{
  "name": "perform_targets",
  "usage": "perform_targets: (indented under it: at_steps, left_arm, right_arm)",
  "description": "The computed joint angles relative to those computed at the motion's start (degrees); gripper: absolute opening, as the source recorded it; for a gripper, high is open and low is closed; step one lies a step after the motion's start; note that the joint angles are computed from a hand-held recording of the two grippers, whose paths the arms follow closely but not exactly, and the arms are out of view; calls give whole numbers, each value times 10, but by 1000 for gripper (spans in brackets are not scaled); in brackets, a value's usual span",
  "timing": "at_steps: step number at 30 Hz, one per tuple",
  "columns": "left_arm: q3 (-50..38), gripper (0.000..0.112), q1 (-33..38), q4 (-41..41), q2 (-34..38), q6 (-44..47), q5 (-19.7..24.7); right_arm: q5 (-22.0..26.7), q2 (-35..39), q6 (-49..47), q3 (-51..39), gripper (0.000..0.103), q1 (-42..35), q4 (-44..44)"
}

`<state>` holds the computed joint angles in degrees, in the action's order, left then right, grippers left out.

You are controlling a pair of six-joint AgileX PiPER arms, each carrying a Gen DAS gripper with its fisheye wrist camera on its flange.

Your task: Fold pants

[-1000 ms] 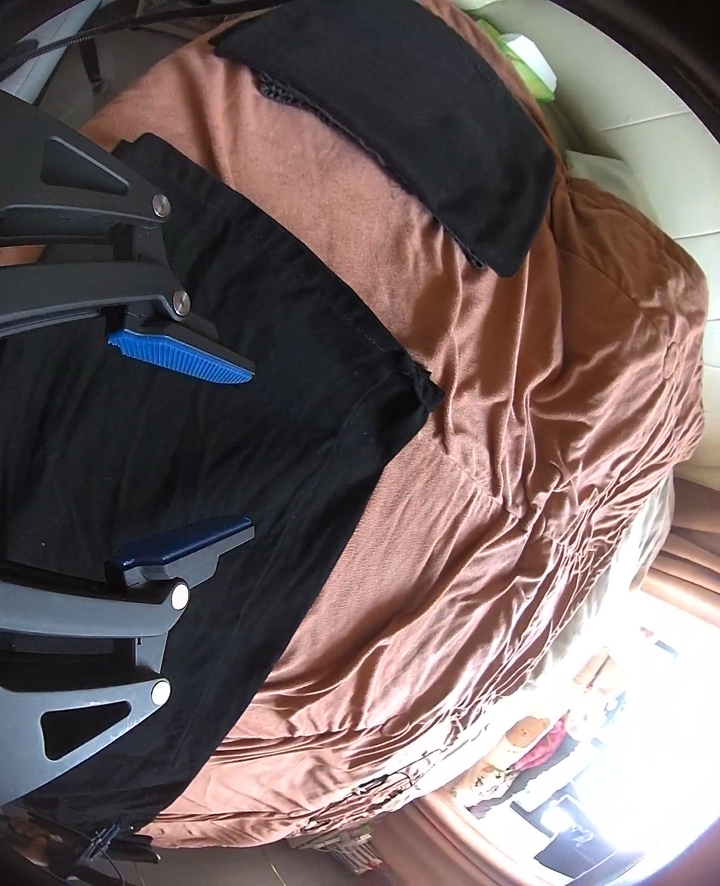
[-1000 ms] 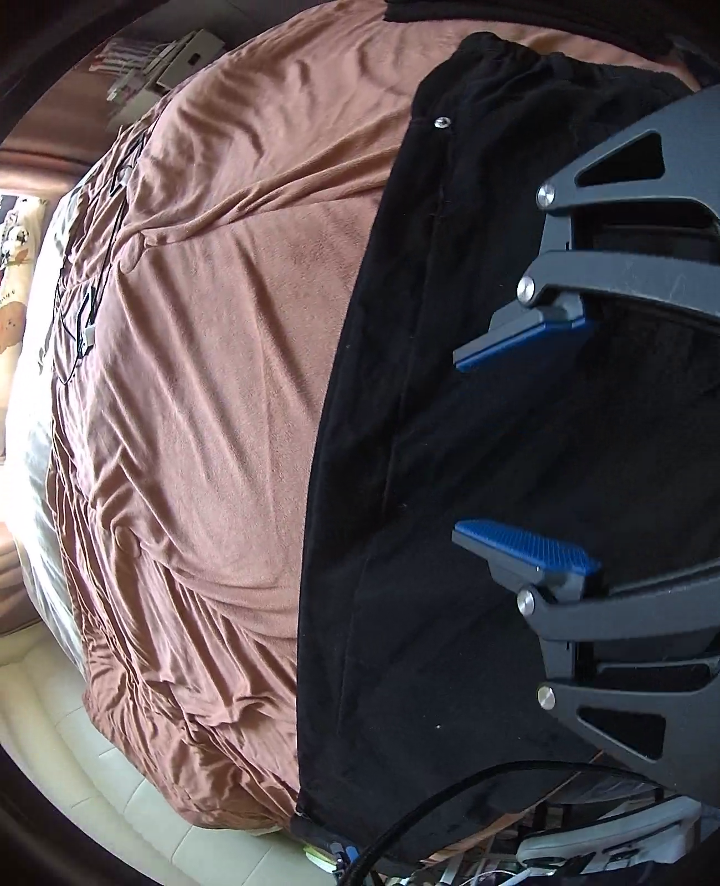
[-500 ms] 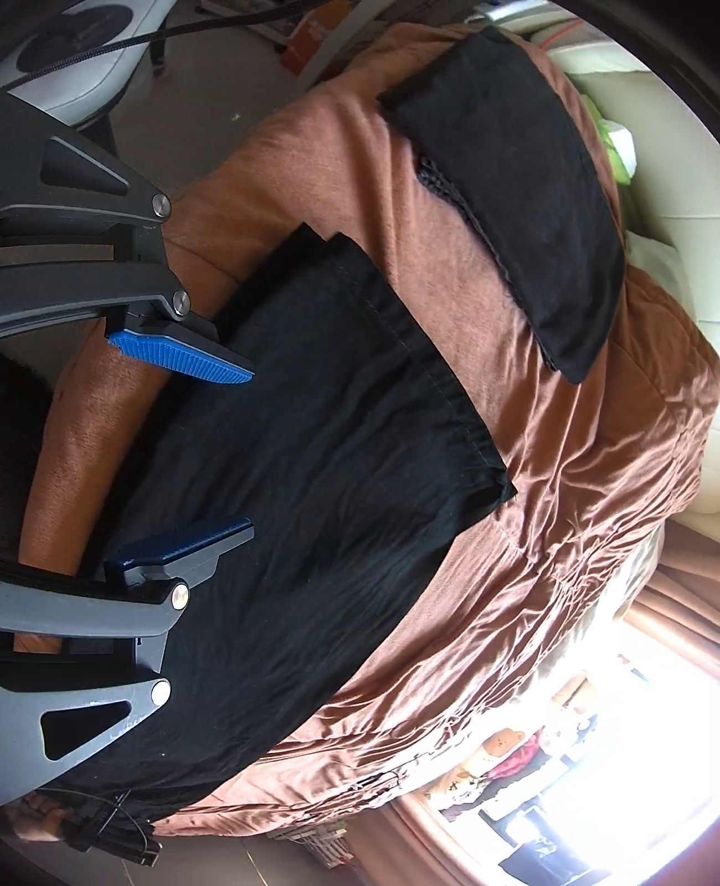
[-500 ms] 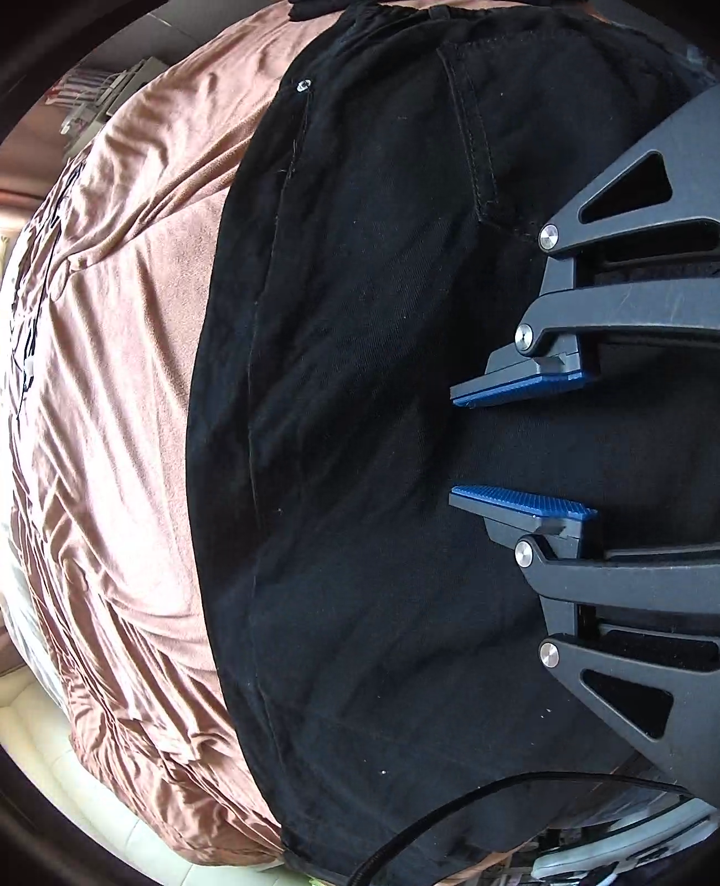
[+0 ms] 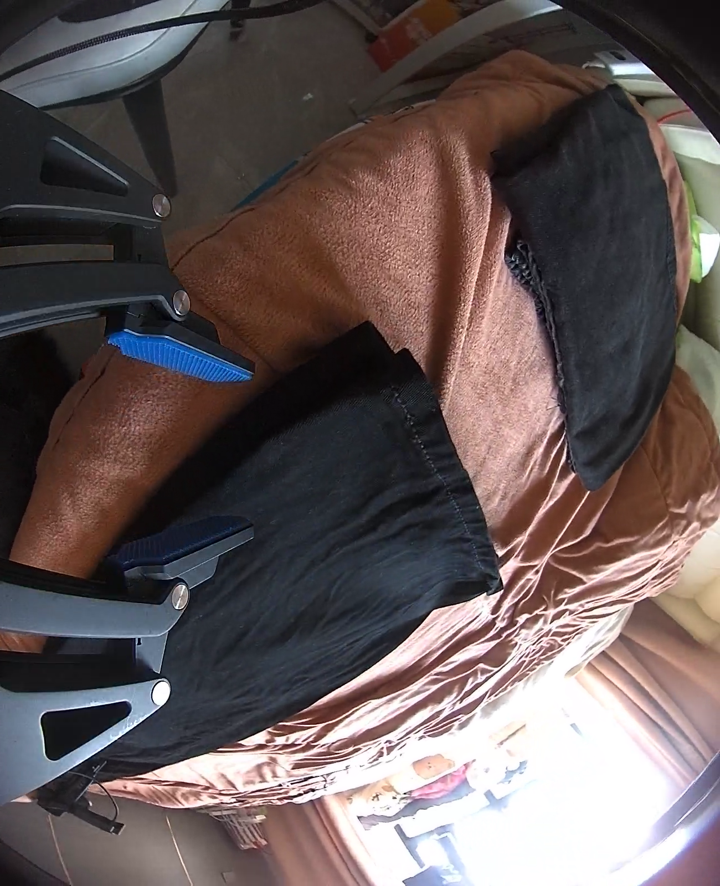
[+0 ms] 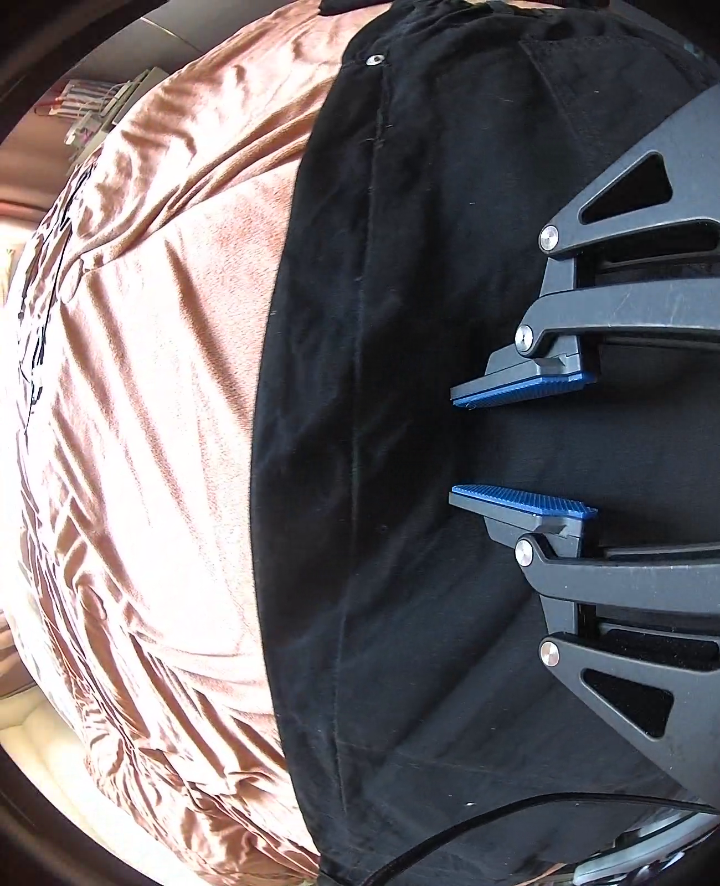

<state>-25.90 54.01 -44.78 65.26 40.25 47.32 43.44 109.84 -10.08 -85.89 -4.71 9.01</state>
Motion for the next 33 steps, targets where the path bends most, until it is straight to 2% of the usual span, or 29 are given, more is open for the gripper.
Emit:
perform_targets:
  at_steps: [4,12,17,21,24,28,33]
  left_arm:
    - [-11,53,-2,-26,49,9,-23]
    - [-31,53,18,-96,108,50,-27]
    - [-33,45,9,-105,116,48,-39]
    - [-47,11,10,-105,135,52,-40]
    - [-51,6,33,-137,146,87,-16]
    - [-57,5,60,-171,143,129,22]
    - [-71,5,81,-186,137,141,68]
  right_arm:
    - [9,27,2,-39,20,0,1]
    - [43,91,8,-135,13,-9,22]
    - [66,134,24,-201,9,-10,19]
    - [71,155,35,-235,7,-9,15]
    - [81,172,48,-264,7,-6,8]
    - [92,170,58,-272,7,-3,1]
    - [56,103,23,-185,7,-8,27]
